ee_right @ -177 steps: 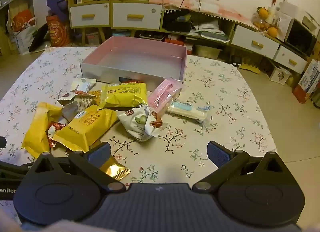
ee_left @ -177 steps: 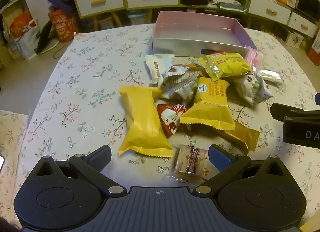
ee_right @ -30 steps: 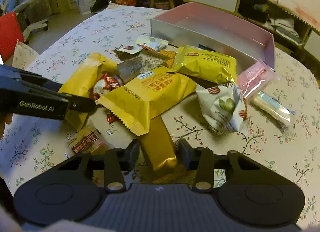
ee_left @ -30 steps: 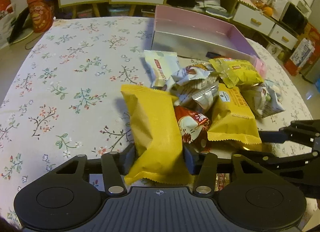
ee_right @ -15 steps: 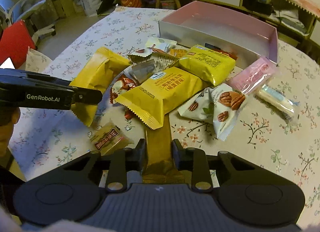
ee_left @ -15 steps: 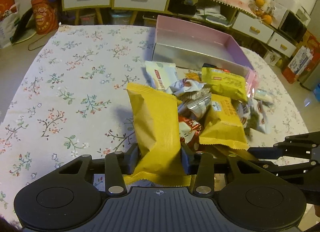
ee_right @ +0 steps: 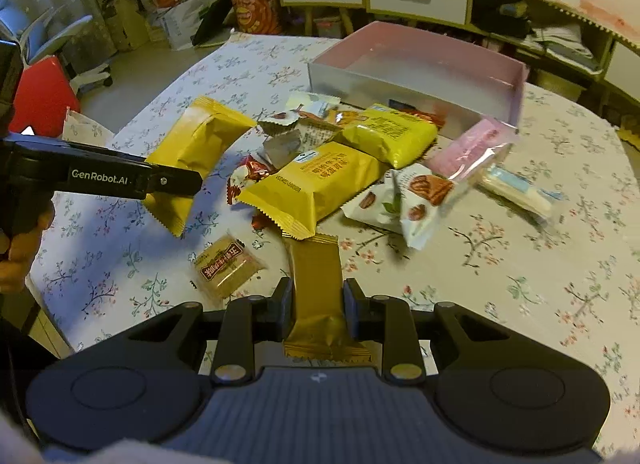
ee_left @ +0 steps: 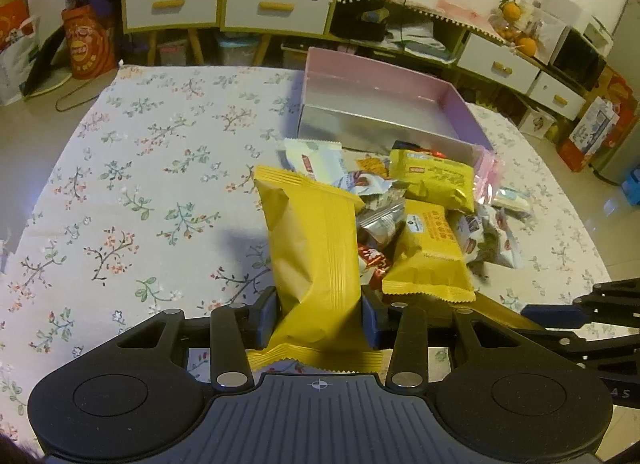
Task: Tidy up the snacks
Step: 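Carry both snacks into the box and open both tools to release them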
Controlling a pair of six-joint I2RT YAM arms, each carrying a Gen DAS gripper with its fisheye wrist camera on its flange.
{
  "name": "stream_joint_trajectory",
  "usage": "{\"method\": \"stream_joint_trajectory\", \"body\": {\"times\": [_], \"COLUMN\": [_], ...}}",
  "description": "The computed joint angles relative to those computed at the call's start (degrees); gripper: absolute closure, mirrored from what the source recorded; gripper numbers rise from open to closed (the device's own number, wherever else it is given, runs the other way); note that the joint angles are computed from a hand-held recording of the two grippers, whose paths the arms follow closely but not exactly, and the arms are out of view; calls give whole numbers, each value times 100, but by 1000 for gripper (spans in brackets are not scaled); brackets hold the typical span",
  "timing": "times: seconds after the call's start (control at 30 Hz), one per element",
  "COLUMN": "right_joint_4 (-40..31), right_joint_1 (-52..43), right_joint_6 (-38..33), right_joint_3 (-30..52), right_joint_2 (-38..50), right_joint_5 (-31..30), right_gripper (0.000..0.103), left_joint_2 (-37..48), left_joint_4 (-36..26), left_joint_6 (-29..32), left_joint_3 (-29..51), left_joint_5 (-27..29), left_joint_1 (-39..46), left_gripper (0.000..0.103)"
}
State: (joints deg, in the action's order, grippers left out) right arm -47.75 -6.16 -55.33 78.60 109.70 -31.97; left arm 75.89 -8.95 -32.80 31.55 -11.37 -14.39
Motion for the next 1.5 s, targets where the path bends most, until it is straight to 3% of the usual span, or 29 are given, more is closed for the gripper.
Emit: {"method": "stream_joint_trajectory", "body": {"times": [0.5, 0.83, 1.2, 1.5], "right_joint_4": [-232, 440, 934, 1133], "right_joint_1": [-415, -43, 460, 751], "right_joint_6": [-113, 1216, 2371, 2899], "right_joint_3": [186, 879, 2024, 3148], "right_joint_2": [-239, 170, 1147, 2216], "right_joint_5": [-510, -442, -197, 29], "right_gripper": [79, 79, 79, 79], "left_joint_2": [-205, 324, 1836, 3533], "left_joint_4": [-226, -331, -216, -80], "left_joint_6": [-78, 271, 1305, 1836], "left_joint_3": [227, 962, 2597, 4213], "left_joint_5": [-140, -69, 439, 311], "left_joint_1": [-349, -153, 661, 961], "left_gripper": [64, 64, 64, 64]}}
